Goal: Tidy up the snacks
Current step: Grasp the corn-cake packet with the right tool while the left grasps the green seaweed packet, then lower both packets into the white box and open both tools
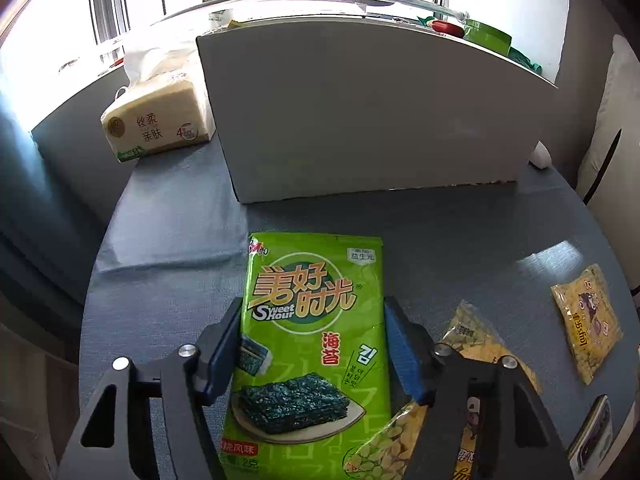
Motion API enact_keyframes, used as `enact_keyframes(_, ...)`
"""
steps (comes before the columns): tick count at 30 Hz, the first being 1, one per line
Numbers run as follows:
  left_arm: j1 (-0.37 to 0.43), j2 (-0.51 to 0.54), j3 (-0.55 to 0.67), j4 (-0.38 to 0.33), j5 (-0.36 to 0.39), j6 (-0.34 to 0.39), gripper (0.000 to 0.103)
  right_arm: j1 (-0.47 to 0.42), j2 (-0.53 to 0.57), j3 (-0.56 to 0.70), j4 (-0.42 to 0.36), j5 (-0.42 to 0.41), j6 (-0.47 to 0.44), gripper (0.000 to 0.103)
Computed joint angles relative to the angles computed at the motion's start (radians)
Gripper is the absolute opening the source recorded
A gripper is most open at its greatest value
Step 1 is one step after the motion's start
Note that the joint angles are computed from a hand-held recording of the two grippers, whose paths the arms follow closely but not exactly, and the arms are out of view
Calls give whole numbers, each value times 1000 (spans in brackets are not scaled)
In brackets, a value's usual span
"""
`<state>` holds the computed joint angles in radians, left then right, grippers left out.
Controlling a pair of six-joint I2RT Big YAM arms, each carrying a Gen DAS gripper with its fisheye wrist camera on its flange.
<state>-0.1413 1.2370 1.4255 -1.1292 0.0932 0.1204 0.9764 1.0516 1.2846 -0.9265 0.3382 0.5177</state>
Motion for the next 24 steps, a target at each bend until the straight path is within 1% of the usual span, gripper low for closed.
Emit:
enact_keyframes(1,5,-6,-3,5,15,9,66,-3,-3,-3,4,-4,3,66)
enact_keyframes(2,7,-14,-8,15,13,19,64,-6,-6,-8,8,-8,5,66)
enact_keyframes(4,7,-37,-21,39,-7,26,63,-13,-9,-15,16,-18,8,66)
enact_keyframes(6,11,-66,-28,79,-14,20,63,-22,-8,-17,21,-25,9,66)
enact_keyframes(8,14,-92,-27,129,-63,23,63,-29,-5,-14,24,-28,14,66)
enact_keyframes(9,16,-104,-29,167,-91,34,63,-38,-4,-12,27,-36,16,66)
enact_keyframes(10,18,-115,-22,188,-108,38,63,-48,-2,-10,33,-46,16,66)
enact_keyframes(11,26,-122,-10,205,-103,37,63,-60,1,-3,38,-54,14,66)
enact_keyframes(12,35,-125,9,213,-81,33,63,-70,8,8,40,-57,13,66)
enact_keyframes(14,46,-116,63,201,-21,10,63,-103,25,41,50,-71,-5,66)
enact_keyframes(16,58,-85,136,169,63,-34,63,-145,48,86,70,-90,-31,66)
enact_keyframes(18,67,-35,218,156,141,-84,63,-195,94,161,66,-110,-55,66)
enact_keyframes(20,56,19,297,147,171,-125,63,-250,151,250,55,-140,-56,66)
enact_keyframes(21,48,55,343,143,182,-141,63,-278,178,286,66,-154,-39,67)
enact_keyframes(22,41,94,389,136,182,-154,63,-305,205,318,79,-169,-8,67)
enact_keyframes(23,32,135,439,121,170,-169,63,-334,244,365,72,-192,25,67)
enact_keyframes(24,27,175,487,106,174,-183,63,-357,287,416,54,-204,54,67)
